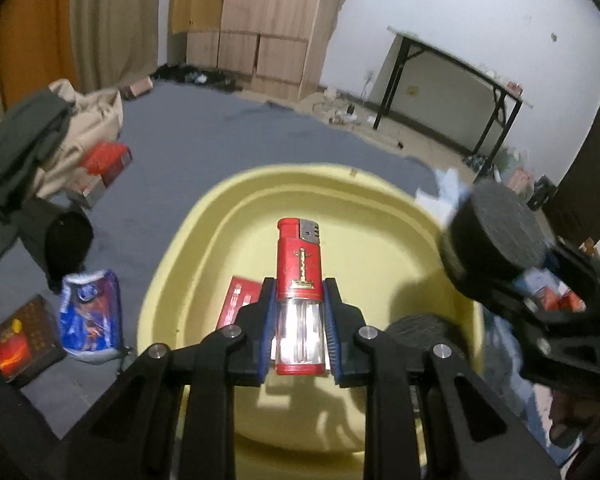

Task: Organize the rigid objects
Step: 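Grasp red lighter with left tool while right tool grasps second black tin, both into tray, then open both tools and withdraw from the yellow tray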

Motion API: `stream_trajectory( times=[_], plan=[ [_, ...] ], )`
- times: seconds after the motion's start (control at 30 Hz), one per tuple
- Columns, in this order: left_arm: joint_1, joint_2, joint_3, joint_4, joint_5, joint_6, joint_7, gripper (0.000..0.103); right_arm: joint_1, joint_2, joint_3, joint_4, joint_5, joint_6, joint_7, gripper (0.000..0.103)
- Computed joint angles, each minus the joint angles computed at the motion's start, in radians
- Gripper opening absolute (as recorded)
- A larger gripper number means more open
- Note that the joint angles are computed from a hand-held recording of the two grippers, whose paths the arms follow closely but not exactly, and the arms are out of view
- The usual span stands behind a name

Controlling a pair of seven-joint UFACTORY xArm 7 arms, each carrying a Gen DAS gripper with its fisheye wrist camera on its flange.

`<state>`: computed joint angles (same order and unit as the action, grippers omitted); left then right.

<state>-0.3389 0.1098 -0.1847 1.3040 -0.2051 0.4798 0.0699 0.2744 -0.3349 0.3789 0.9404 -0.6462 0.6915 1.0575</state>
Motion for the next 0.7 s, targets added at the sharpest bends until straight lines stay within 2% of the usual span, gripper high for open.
stream_trajectory(
  times=[0.07,0.13,0.2,0.27,0.33,0.4,0.47,0.5,0.53,0.57,0.6,0.7],
  plan=[
    [0.008,0.017,-0.001,0.007,-0.022,0.025,0.02,0.024,-0.008,0.074,-0.023,0.043,0.002,-0.019,-0.04,0.066],
    [0.009,0.023,0.009,-0.001,-0.001,0.038,-0.004,0.024,-0.006,0.15,-0.05,0.098,-0.002,-0.024,-0.085,0.066],
    [0.019,0.026,0.008,-0.004,-0.028,0.054,-0.003,0.024,0.002,0.219,-0.098,0.152,0.034,-0.013,-0.165,0.066],
    [0.022,0.014,0.006,-0.026,-0.043,0.021,-0.003,0.024,0.02,0.277,-0.12,0.199,0.043,0.001,-0.188,0.066],
    [0.02,0.013,0.006,-0.031,-0.039,0.014,-0.01,0.024,0.035,0.306,-0.151,0.213,0.099,0.005,-0.236,0.067],
    [0.016,0.014,0.008,-0.027,-0.023,0.018,-0.032,0.027,0.053,0.311,-0.165,0.217,0.093,0.009,-0.247,0.068],
    [0.014,0.019,0.01,-0.011,-0.011,0.038,-0.055,0.041,0.062,0.314,-0.175,0.225,0.088,0.011,-0.242,0.069],
    [0.012,0.016,0.012,-0.006,-0.004,0.044,-0.073,0.059,0.065,0.302,-0.179,0.218,0.09,0.009,-0.232,0.071],
    [0.007,0.008,0.015,-0.01,0.017,0.037,-0.102,0.071,0.066,0.28,-0.181,0.201,0.083,-0.008,-0.213,0.075],
    [0.004,0.006,0.019,-0.006,0.043,0.023,-0.129,0.074,0.065,0.248,-0.178,0.174,0.065,-0.018,-0.184,0.079],
    [-0.002,-0.005,0.021,-0.009,0.069,0.003,-0.16,0.08,0.061,0.208,-0.169,0.148,0.042,-0.016,-0.148,0.089],
    [-0.005,-0.023,0.007,0.01,0.051,0.002,-0.153,0.087,0.028,0.049,-0.14,0.043,0.024,-0.018,-0.055,0.097]
  ],
)
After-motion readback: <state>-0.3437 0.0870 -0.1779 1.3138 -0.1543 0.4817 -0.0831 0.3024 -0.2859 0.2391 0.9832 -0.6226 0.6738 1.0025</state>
